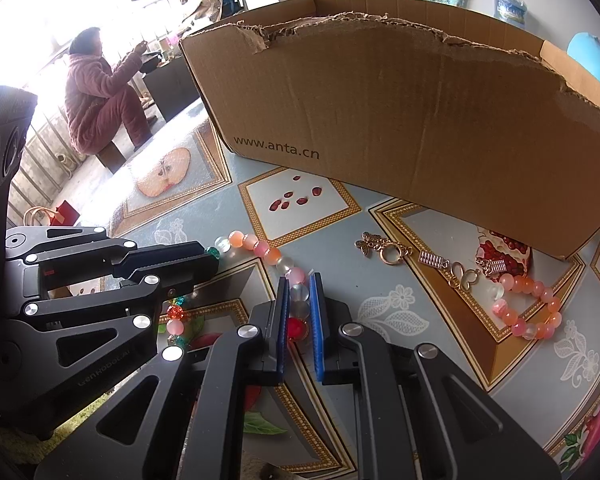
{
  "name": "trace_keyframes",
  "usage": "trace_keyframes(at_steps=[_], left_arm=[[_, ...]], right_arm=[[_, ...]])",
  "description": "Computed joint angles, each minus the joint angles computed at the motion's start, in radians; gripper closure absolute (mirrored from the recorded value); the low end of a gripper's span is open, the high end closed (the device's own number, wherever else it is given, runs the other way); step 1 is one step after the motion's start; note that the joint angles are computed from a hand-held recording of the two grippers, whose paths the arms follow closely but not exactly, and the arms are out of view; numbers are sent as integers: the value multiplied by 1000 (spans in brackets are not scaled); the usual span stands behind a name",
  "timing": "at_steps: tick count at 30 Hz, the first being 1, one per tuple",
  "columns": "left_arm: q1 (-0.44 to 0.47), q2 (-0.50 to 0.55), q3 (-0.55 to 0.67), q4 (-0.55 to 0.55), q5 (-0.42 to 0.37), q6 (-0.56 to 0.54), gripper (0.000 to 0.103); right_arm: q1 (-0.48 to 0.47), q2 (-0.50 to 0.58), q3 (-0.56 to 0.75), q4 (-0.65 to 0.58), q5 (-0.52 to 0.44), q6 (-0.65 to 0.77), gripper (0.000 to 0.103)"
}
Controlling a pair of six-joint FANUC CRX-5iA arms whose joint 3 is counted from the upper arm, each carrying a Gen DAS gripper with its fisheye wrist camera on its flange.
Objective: Organize jewelry
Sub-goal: 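Hold the bead bracelet with both tools and raise it slightly, then carry the teal-and-pink bead bracelet with both tools over the cardboard box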
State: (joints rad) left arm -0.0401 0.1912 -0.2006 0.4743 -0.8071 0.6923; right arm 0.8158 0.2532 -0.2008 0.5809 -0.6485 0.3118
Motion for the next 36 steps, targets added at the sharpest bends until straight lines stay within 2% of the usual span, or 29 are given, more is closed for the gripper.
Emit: trace_keyframes(at_steps=[12,15,18,23,28,31,36], left_arm=[[1,-18,-36,30,36,-32,94],[-2,-29,-60,46,72,-75,94],[-1,-31,-62,44,69,-80,94],[40,-71,-116,220,29,-215,94],[71,-126,-142,401,-28,-362,94],[77,-143,-121,492,-68,-413,94],[36,-116,-22,618,-72,-492,94]], right_arm=[[3,-12,-33,52,29,-48,92],[1,-26,-62,77,64,-91,93],[-13,-58,-105,82,137,-153,93],[-19,-115,-181,222,193,-309,93],[-33,-170,-217,390,207,-435,93],[-45,-192,-205,458,208,-447,93],[-101,-199,-134,558,225,-390,93]])
